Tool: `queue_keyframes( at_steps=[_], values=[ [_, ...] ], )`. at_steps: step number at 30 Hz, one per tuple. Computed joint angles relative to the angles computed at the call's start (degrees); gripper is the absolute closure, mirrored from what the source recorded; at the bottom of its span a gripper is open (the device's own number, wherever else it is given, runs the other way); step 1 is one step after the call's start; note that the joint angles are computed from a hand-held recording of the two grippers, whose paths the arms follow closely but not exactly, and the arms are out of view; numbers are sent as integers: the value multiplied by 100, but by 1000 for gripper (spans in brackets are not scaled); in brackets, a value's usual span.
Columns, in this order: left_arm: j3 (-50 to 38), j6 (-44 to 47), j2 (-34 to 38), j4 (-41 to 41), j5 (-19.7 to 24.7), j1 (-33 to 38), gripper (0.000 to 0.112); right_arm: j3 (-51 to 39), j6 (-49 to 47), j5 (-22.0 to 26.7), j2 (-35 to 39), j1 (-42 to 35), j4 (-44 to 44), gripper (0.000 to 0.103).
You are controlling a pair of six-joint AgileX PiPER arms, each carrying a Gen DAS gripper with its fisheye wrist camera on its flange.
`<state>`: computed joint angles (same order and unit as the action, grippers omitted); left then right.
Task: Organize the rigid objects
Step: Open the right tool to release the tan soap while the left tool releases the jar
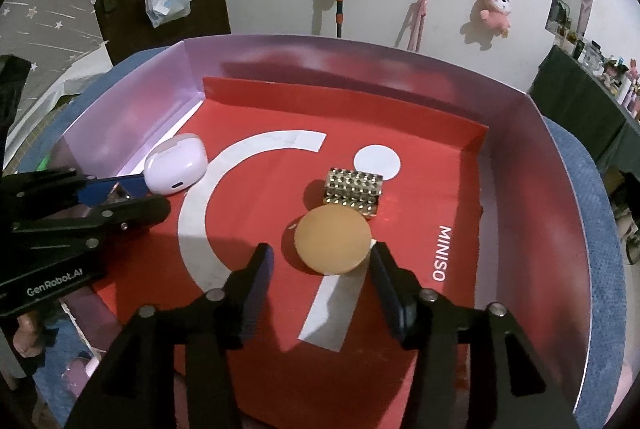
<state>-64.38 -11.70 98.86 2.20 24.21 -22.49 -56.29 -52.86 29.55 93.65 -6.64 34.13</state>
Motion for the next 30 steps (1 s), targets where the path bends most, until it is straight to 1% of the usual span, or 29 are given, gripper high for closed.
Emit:
queue_keyframes(
  at_steps=[3, 9, 10, 11, 13, 16, 18, 20, 21, 22, 23, 24, 25, 26, 28, 30],
  values=[
    [48, 59, -14, -62, -55, 18, 83, 22, -133, 126, -31, -57, 175, 45],
    [147, 11, -111, -24, -113, -1, 83, 95, -546, 572, -192, -328, 697, 44],
    [182, -15, -144, -6, -143, -11, 83, 129, -633, 649, -253, -368, 794, 40],
    [221, -36, -187, 11, -170, -22, 83, 193, -787, 732, -335, -439, 937, 34],
    [284, -53, -275, 21, -200, -30, 83, 326, -1042, 833, -519, -547, 1171, 29],
    [371, -96, -397, 53, -237, -59, 82, 498, -1316, 976, -805, -682, 1429, 29],
    [430, -222, -486, 163, -249, -98, 82, 552, -1430, 1085, -939, -780, 1558, 25],
    [507, -381, -578, 319, -267, -153, 82, 652, -1567, 1145, -1102, -866, 1698, 19],
    [544, -484, -625, 422, -273, -190, 80, 704, -1639, 1186, -1185, -916, 1762, 18],
    [595, -574, -683, 510, -291, -224, 63, 740, -1692, 1233, -1245, -962, 1810, 18],
    [660, -685, -750, 613, -324, -264, 49, 784, -1752, 1291, -1313, -1018, 1865, 18],
    [727, -793, -820, 706, -384, -300, 33, 830, -1832, 1359, -1374, -1093, 1936, 17],
    [812, -771, -904, 677, -477, -333, 33, 871, -1908, 1415, -1418, -1161, 2000, 17],
    [843, -888, -957, 787, -464, -395, 33, 917, -1959, 1476, -1481, -1230, 2058, 15],
    [872, -1448, -1022, 1350, -407, -544, 33, 977, -2060, 1592, -1570, -1384, 2157, 14],
    [906, -1673, -1077, 1572, -371, -625, 33, 1012, -2148, 1722, -1647, -1535, 2217, 13]
  ],
)
